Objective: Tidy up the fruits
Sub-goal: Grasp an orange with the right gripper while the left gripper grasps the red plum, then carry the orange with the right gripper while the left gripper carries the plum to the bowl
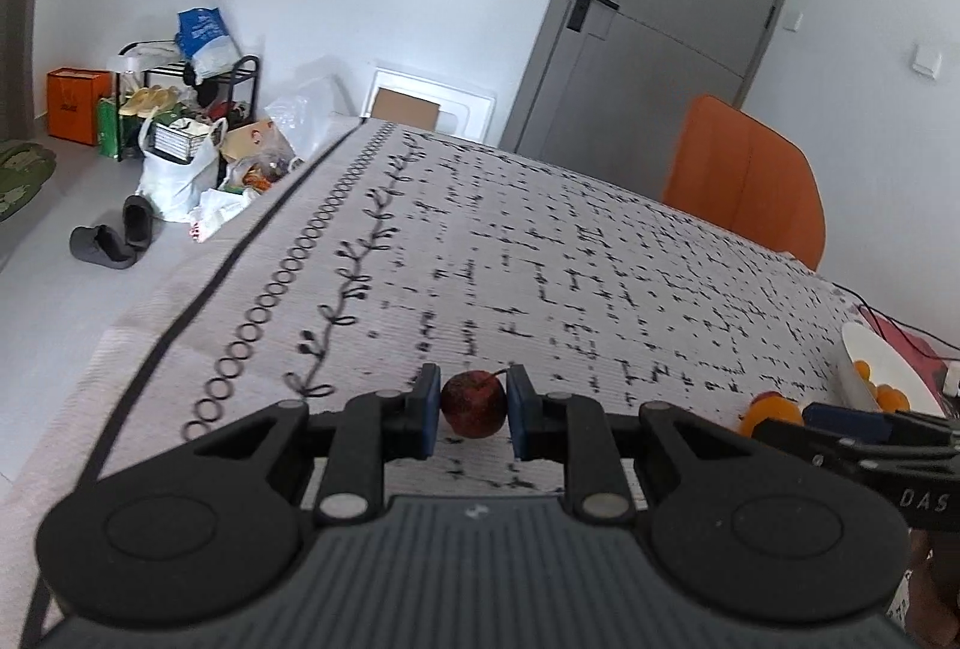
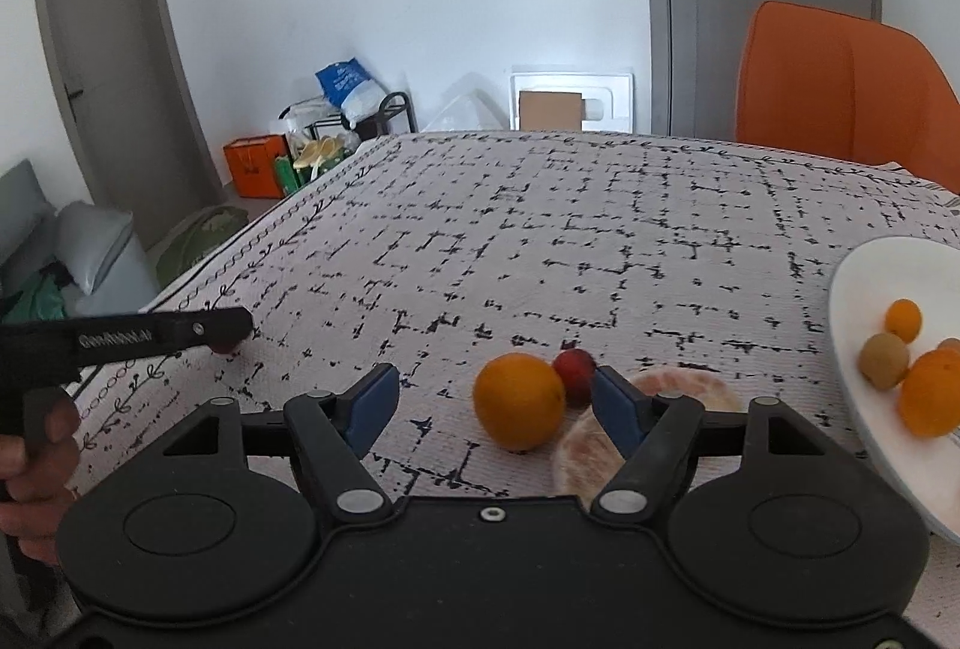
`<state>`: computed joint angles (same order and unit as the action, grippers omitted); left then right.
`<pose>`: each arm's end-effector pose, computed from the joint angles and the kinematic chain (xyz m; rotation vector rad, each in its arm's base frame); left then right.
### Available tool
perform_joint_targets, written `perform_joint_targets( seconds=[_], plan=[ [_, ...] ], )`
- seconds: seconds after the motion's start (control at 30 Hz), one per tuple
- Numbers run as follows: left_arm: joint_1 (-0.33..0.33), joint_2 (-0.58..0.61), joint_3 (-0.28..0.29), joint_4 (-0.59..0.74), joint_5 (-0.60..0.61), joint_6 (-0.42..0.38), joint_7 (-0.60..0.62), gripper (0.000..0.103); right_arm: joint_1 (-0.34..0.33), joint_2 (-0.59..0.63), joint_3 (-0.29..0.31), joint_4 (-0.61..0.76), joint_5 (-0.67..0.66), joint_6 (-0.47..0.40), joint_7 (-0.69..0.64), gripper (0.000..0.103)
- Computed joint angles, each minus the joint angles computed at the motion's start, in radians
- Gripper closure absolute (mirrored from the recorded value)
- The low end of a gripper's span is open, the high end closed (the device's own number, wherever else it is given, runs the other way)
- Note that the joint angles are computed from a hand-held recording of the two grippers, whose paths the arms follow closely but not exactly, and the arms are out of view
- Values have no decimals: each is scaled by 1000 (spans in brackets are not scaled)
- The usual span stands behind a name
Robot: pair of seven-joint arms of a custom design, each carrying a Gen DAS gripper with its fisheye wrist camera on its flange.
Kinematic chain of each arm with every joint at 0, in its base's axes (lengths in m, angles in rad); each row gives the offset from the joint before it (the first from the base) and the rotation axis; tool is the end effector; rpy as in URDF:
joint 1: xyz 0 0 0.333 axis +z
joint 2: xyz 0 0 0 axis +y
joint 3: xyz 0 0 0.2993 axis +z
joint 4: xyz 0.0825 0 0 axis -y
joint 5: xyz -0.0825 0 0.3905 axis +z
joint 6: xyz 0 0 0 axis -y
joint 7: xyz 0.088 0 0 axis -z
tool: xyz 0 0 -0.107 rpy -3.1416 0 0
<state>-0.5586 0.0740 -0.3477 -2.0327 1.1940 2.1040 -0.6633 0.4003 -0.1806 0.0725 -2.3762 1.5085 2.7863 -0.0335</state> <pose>0.3975 -0.4316 0.4169 -2.0704 1.0027 -0.8825 0.4657 0.1879 0.4068 -2.0143 0.8700 -0.3002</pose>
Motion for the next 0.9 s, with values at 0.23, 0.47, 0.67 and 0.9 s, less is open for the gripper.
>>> perform_joint_targets(
  seconds=[0.23,0.47,0.67,0.9],
  plan=[
    [-1,-37,-12,-38,-26,-32,-9,82,9,6,6,2,-11,-2,23,72],
    [0,-39,-22,-28,-33,-63,3,82,4,-14,-5,-6,13,-34,-5,72],
    [-9,6,-16,29,-15,-54,45,82,-5,-33,-15,-14,53,-50,-34,72],
    [-31,73,6,121,15,-34,119,82,-37,-50,-40,-20,91,-64,-55,72]
  ],
)
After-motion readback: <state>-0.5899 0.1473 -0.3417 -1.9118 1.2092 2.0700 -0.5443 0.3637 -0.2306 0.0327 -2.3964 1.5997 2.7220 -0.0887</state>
